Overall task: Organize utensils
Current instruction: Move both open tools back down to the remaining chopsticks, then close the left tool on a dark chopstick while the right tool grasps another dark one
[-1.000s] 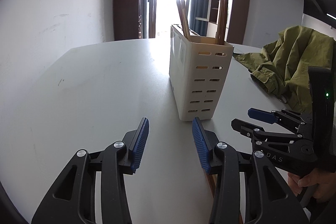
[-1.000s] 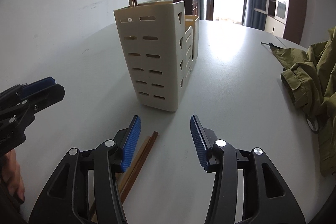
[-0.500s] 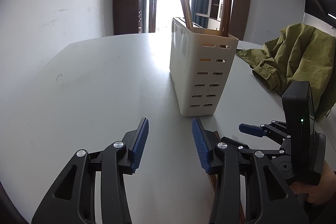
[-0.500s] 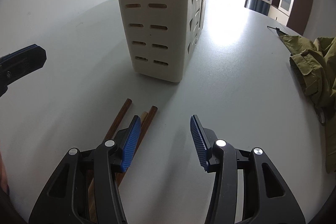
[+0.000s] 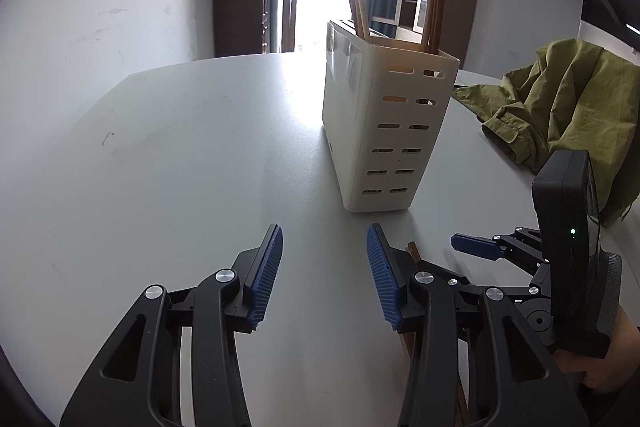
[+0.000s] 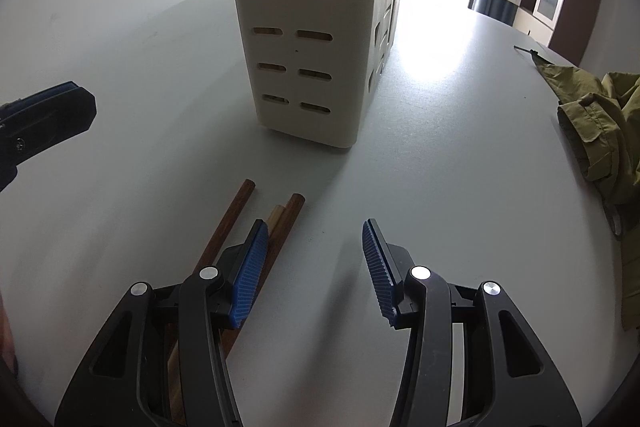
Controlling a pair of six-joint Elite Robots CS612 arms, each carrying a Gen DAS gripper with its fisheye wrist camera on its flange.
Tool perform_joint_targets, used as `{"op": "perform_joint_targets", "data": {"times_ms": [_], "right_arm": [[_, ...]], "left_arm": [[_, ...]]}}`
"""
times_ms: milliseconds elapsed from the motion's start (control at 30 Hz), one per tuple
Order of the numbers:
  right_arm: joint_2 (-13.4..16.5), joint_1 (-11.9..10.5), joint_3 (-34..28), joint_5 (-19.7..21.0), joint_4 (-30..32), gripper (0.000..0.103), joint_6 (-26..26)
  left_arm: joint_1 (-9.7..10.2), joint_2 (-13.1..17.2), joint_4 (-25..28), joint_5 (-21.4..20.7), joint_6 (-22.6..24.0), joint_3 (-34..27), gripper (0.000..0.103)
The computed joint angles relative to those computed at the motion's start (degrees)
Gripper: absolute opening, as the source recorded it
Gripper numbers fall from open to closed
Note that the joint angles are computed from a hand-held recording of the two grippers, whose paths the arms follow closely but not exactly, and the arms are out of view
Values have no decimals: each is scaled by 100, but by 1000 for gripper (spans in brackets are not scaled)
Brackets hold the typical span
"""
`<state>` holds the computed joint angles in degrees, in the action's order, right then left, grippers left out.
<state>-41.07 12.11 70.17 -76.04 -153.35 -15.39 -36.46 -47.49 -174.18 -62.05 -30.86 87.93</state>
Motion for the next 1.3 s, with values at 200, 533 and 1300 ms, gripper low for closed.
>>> {"op": "perform_joint_targets", "data": {"times_ms": [200, 533, 1300], "right_arm": [[16, 0, -43, -92, 81, 49, -36], [45, -27, -133, -75, 274, 37, -96], [54, -134, -188, 175, 443, 8, 46]], "left_arm": [[10, 16, 45, -32, -33, -23, 44], [67, 158, 381, -305, 21, -262, 44], [150, 612, 1342, -931, 253, -949, 45]]}}
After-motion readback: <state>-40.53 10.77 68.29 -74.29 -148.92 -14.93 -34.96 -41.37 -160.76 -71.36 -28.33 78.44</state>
